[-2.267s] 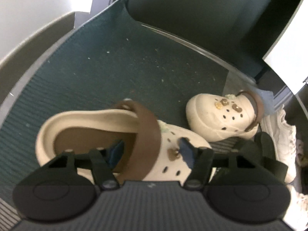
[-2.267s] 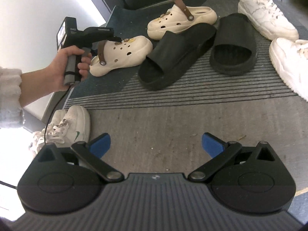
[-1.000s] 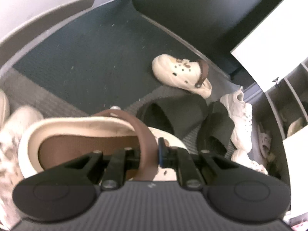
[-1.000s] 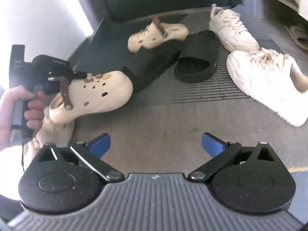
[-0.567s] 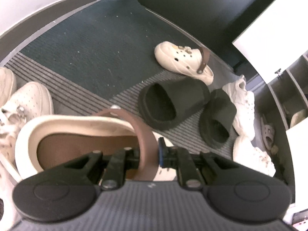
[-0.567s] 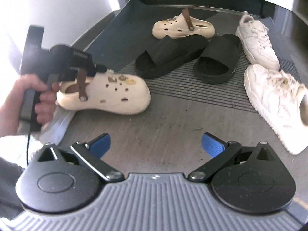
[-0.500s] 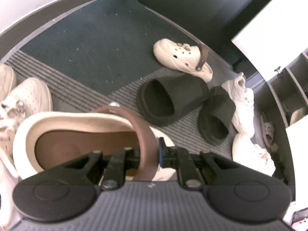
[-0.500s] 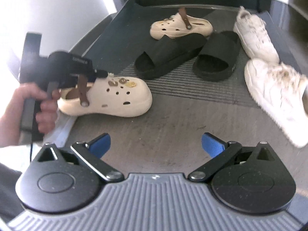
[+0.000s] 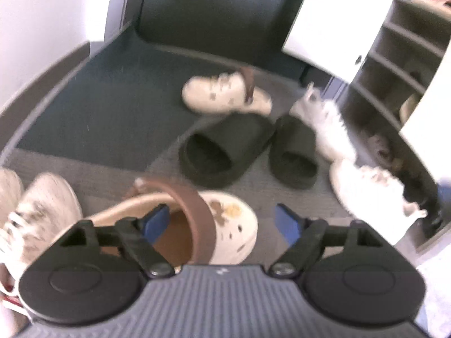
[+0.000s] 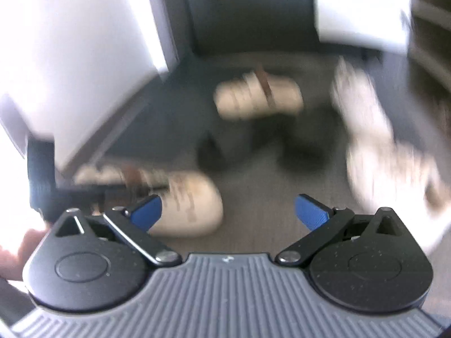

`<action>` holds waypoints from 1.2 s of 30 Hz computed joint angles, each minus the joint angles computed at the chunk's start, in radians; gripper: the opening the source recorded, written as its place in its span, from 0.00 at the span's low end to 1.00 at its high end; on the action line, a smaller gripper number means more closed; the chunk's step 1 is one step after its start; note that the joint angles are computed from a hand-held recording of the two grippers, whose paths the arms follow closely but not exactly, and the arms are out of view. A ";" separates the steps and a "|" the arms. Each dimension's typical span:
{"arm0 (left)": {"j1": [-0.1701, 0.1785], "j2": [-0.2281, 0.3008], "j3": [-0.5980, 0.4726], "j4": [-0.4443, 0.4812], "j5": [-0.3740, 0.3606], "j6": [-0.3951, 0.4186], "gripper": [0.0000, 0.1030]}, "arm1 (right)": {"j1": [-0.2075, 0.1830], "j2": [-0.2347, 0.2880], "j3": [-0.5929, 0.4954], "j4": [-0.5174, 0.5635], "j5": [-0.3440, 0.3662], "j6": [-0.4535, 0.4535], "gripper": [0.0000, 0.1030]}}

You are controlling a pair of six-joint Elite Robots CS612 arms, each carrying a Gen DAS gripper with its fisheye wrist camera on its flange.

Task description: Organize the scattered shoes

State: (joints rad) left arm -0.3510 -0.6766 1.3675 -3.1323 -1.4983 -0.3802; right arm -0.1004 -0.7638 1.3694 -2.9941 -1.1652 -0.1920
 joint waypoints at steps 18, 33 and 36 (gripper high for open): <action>0.034 -0.127 0.140 0.109 0.457 -0.357 0.90 | 0.157 0.133 -0.168 0.196 -0.097 0.182 0.89; 0.031 -0.154 0.196 0.075 0.621 -0.499 0.90 | 0.170 0.211 -0.265 0.226 -0.181 0.313 0.31; 0.023 -0.161 0.206 0.093 0.668 -0.549 0.91 | 0.175 0.211 -0.241 0.176 -0.223 0.432 0.42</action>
State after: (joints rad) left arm -0.3277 -0.8375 1.5738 -3.0395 -0.8307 -0.9291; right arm 0.0748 -0.5527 1.1285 -2.8184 -1.3880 0.2397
